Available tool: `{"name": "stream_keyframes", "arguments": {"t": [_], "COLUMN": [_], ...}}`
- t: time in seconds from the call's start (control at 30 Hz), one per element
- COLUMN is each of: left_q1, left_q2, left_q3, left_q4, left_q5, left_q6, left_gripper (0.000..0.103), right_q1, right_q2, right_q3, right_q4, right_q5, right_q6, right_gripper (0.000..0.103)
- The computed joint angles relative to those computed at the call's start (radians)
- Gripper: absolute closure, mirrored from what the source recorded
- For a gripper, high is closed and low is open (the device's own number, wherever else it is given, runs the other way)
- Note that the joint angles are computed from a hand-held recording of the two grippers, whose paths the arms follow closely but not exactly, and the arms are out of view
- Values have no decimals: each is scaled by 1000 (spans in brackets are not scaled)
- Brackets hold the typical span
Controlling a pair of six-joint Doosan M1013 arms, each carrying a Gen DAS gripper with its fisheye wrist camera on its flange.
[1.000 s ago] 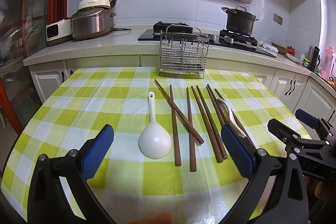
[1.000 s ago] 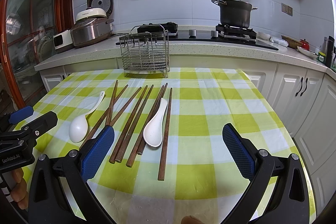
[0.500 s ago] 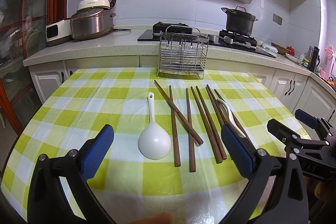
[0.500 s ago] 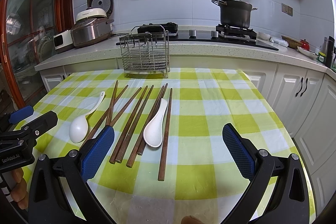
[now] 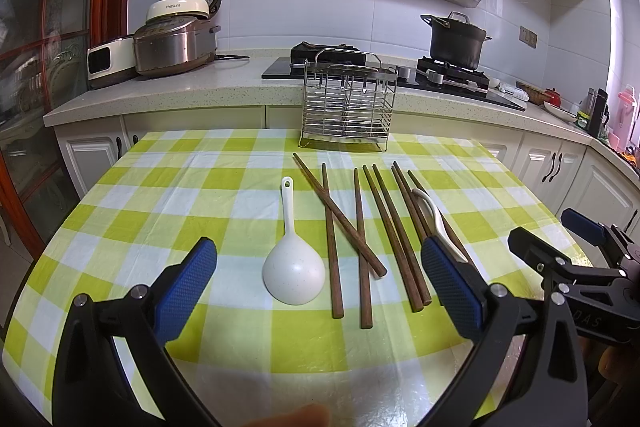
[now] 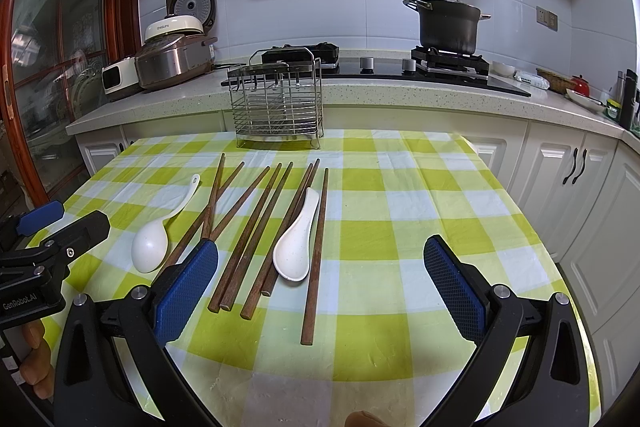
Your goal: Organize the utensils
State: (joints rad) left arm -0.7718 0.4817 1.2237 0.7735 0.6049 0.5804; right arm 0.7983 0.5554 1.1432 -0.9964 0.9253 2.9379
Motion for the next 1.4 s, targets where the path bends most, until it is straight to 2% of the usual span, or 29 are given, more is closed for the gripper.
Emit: {"name": "stream_keyframes", "arguments": {"t": [0.37, 0.53, 0.9, 1.1, 1.13, 1.23, 1.4], "left_q1": [0, 8, 54, 106, 111, 127, 145], "left_q2": [2, -1, 36, 110, 119, 159, 238], "left_q3": [-9, -15, -73, -208, -223, -289, -423], "left_q4": [1, -58, -290, -495, -510, -563, -636], "left_q5": [1, 20, 119, 238, 246, 285, 383], "left_q6": [-3, 36, 232, 377, 389, 435, 506], "left_gripper": [4, 4, 4, 5, 6, 19, 32], "right_q1": [-1, -14, -83, -123, -128, -141, -157], "right_q2": [-4, -5, 18, 45, 51, 77, 128], "right_q3": [6, -5, -47, -96, -107, -152, -237], "right_q4": [-16, 70, 405, 492, 501, 524, 562], "right_q5": [-4, -15, -20, -26, -23, -4, 41], "right_q6": [11, -55, -259, -311, -322, -356, -411], "right_gripper": [7, 7, 7, 7, 7, 8, 20]}}
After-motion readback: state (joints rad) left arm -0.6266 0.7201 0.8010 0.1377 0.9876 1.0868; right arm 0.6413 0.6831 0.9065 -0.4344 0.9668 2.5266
